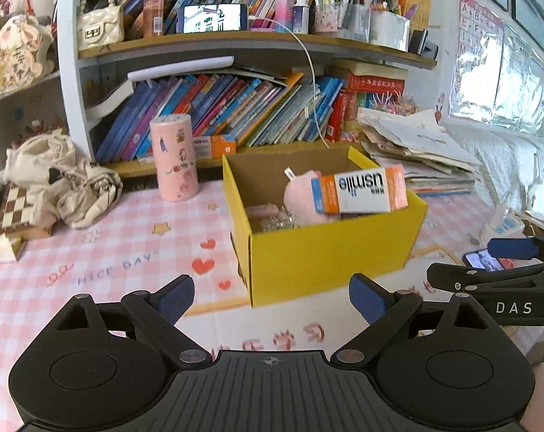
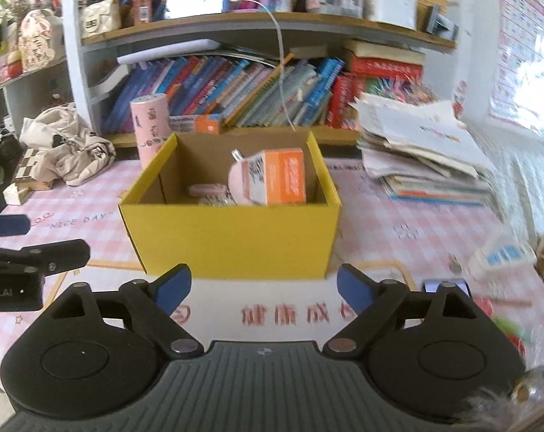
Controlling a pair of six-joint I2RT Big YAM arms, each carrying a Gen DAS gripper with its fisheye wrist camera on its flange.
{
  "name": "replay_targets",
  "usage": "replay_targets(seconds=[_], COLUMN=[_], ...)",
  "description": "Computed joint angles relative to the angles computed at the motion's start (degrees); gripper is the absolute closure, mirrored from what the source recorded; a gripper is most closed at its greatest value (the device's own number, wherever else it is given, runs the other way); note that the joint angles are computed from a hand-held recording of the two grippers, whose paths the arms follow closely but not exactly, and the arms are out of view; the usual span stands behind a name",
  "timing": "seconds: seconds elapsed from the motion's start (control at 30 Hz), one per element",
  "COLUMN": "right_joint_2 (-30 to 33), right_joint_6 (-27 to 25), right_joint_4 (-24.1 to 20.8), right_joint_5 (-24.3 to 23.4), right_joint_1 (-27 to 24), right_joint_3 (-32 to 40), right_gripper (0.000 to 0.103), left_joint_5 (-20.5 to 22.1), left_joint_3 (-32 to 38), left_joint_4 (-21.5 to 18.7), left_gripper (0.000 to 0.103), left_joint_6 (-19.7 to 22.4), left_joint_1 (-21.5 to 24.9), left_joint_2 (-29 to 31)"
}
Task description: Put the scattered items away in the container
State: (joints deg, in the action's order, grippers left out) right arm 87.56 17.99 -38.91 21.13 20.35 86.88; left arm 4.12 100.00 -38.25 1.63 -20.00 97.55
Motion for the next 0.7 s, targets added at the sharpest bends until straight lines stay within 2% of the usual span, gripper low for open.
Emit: replay_targets(seconds=[0.17, 0.33, 0.43, 0.7], right_joint_2=[-1.8, -2.6, -2.9, -2.6], right_joint_6=[2.8, 5.0, 5.6, 4.8], right_joint_4=[-1.4, -2.3, -3.0, -4.6], right_joint_5=[3.1, 6.6, 7.1, 6.6], right_joint_1=[2.1, 4.1, 5.0, 7.3], right_joint_3=[-2.5, -3.6, -4.1, -4.0], right_gripper=[0.010, 0.003, 0.002, 0.001], left_joint_5=[-0.7, -1.9, -2.4, -3.7], left_joint_3=[-3.9, -7.3, -9.0, -11.8], left_joint_4=[0.2, 0.7, 0.7, 0.9], left_gripper=[0.008, 0.008, 0.007, 0.003], left_joint_6=[-0.1, -2.8, -3.5, -1.6], left_joint_1=[0.1, 0.4, 0.5, 0.8], left_joint_2=[-2.8, -5.1, -6.2, -8.2])
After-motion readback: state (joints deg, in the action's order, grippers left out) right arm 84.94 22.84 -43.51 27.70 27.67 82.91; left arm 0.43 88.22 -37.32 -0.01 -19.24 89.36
